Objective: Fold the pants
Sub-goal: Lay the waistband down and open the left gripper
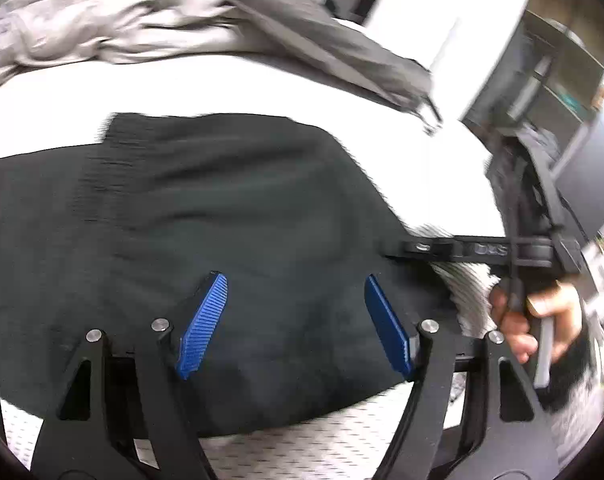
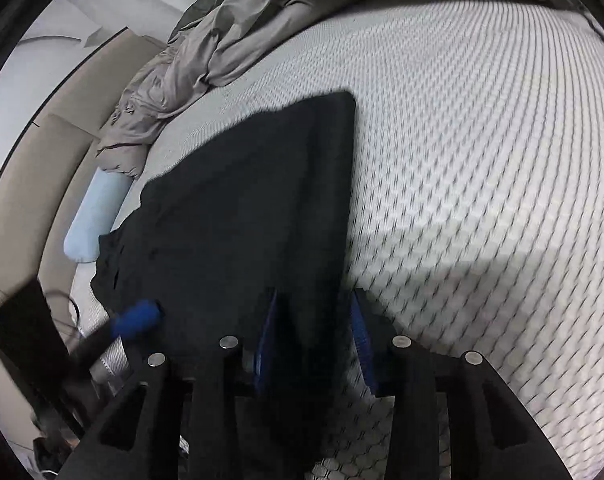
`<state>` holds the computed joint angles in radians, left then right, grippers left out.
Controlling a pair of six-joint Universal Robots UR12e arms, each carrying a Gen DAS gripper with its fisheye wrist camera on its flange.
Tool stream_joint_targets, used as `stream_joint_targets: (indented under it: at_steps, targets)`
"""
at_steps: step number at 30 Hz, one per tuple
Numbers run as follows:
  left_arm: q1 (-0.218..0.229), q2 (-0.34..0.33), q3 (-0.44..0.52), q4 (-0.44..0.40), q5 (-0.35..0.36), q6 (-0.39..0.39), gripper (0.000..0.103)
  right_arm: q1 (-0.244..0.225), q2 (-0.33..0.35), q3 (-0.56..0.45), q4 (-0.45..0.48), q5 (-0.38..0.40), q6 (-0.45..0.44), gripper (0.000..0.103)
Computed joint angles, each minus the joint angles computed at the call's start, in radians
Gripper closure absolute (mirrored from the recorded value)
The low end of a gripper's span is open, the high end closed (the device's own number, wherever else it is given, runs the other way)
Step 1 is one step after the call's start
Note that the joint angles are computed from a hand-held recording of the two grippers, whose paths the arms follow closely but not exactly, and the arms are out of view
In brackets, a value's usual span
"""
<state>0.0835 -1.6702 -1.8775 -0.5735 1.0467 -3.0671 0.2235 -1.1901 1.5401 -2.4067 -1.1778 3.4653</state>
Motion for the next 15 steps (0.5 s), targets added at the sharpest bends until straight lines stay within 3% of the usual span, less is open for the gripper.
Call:
stream_joint_targets:
  at_steps: [2,4,8,11,13,15]
  targets:
    - [0.024,-0.007,0.004,-0.016,-0.048,-0.009,0.035,-0.009,0.002,0.024,-0.075,0.045,0.070,0.080]
    - [0.029,-0.004,0.002,-0.011,-0.003,-0.017,0.034,-0.004,0.015,0.008,-0.118,0.019,0.094,0.083]
    - [0.038,0.000,-0.009,0.025,0.048,0.010,0.034,0.059,0.028,-0.058,-0.039,-0.220,-0.043,0.079]
    - [0.031,0.000,-0.014,0.065,0.097,0.070,0.034,0.091,-0.011,-0.020,-0.099,-0.337,-0.110,0.079]
    - [0.010,-0.015,0.003,0.058,0.135,0.097,0.034,0.110,-0.032,0.004,-0.144,-0.365,-0.159,0.079]
    - [-0.011,-0.041,0.025,0.038,0.146,0.145,0.034,0.120,-0.028,-0.004,-0.148,-0.319,-0.216,0.079]
